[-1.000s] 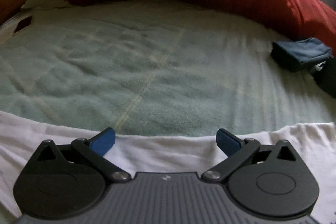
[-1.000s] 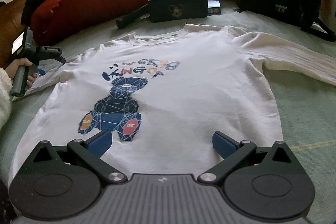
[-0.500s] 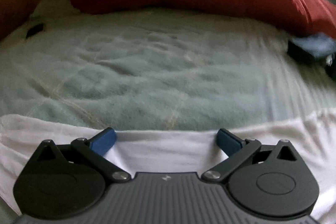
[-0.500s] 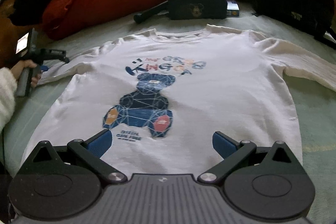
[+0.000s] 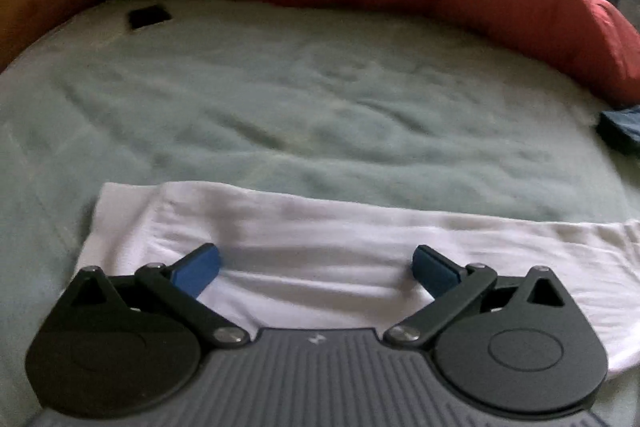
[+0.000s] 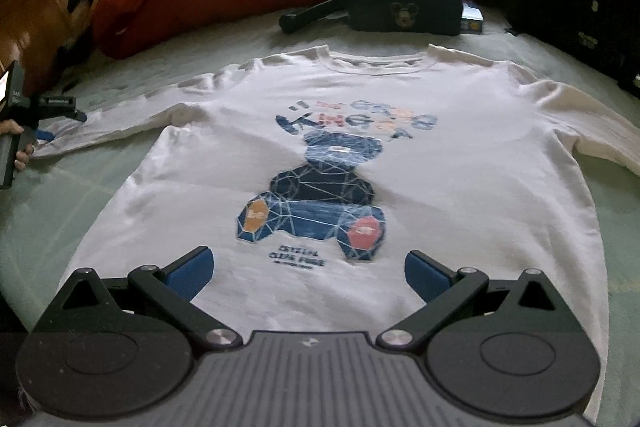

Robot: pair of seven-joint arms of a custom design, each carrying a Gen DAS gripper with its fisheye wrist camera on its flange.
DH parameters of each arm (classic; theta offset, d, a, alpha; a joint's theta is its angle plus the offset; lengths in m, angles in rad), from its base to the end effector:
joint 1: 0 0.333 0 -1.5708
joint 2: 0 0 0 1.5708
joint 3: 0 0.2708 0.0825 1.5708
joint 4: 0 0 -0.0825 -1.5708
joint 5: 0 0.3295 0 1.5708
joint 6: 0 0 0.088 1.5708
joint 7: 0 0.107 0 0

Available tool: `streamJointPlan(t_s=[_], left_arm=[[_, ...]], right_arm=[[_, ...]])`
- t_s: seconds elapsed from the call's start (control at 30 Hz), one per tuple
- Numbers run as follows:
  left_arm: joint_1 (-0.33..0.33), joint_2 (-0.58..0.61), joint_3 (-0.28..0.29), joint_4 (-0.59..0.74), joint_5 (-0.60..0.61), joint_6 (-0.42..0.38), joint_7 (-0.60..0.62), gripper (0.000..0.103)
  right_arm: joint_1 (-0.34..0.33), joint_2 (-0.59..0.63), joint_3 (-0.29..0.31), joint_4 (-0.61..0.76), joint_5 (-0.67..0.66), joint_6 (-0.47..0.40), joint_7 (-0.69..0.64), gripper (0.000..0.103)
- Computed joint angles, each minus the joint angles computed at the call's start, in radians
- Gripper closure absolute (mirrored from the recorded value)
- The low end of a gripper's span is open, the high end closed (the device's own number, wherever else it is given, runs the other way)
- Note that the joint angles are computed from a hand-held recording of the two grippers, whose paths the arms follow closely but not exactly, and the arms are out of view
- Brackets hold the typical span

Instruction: Fold clothes

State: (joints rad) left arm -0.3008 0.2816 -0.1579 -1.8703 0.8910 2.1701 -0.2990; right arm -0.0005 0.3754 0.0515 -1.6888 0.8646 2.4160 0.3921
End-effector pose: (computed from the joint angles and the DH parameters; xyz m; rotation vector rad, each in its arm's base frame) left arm 0.5290 -0.2221 0.3655 -2.3486 0.8139 -0.3650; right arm 0.6248 0.0323 0.4031 -2.1437 1.0560 -0.2044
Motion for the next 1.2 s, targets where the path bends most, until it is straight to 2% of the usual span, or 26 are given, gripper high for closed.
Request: streamJointPlan(t_s=[0.07,0.17,0.33,0.53,0.7,0.83,1.0,1.2], left_arm=[[-0.004,0.003,0.010,-0.009,0.036,-0.029,-0.005,0.000],[0.015,-0.007,0.020,-0.020,0.041,-0.015,-0.028,0.001],[-0.003,-0.029,-0.002,-0.005,0.046,-0.069,-0.023,0.001],[-0.050,-0.075,-0.045,-0.073,0.120,-0.020,-0.020,0.001],[-0.069,-0.060,-0.057,-0.104,0.084,-0.024,-0.029,0.001],[-0.079,-0.043,-0.069,-0.019,-0.008,-0.090,0.067,0.001],[-0.125,0.011,-0.074,0.112,0.016,-0.094,0.128,0.001],[-0.255,0.201,-0.056,0.424,0.081,-0.103,0.307,0.001]], right_arm=[[0.010,-0.001,-0.001,-0.002,-0.012,0.012,0.012,0.000],[0.019,-0.006,0.000,-0.009,-0.022,0.026,0.022,0.000],[0.019,-0.029,0.001,-0.034,-0.013,0.043,0.004,0.000],[0.013,-0.052,0.001,-0.055,0.016,0.029,-0.025,0.000],[0.011,-0.077,-0.004,-0.081,0.034,0.015,-0.060,0.000],[0.018,-0.085,-0.016,-0.095,0.026,0.040,-0.065,0.000],[0.014,-0.074,-0.025,-0.089,0.006,0.049,-0.034,0.000],[-0.008,-0.094,-0.025,-0.125,0.042,0.088,-0.096,0.000]])
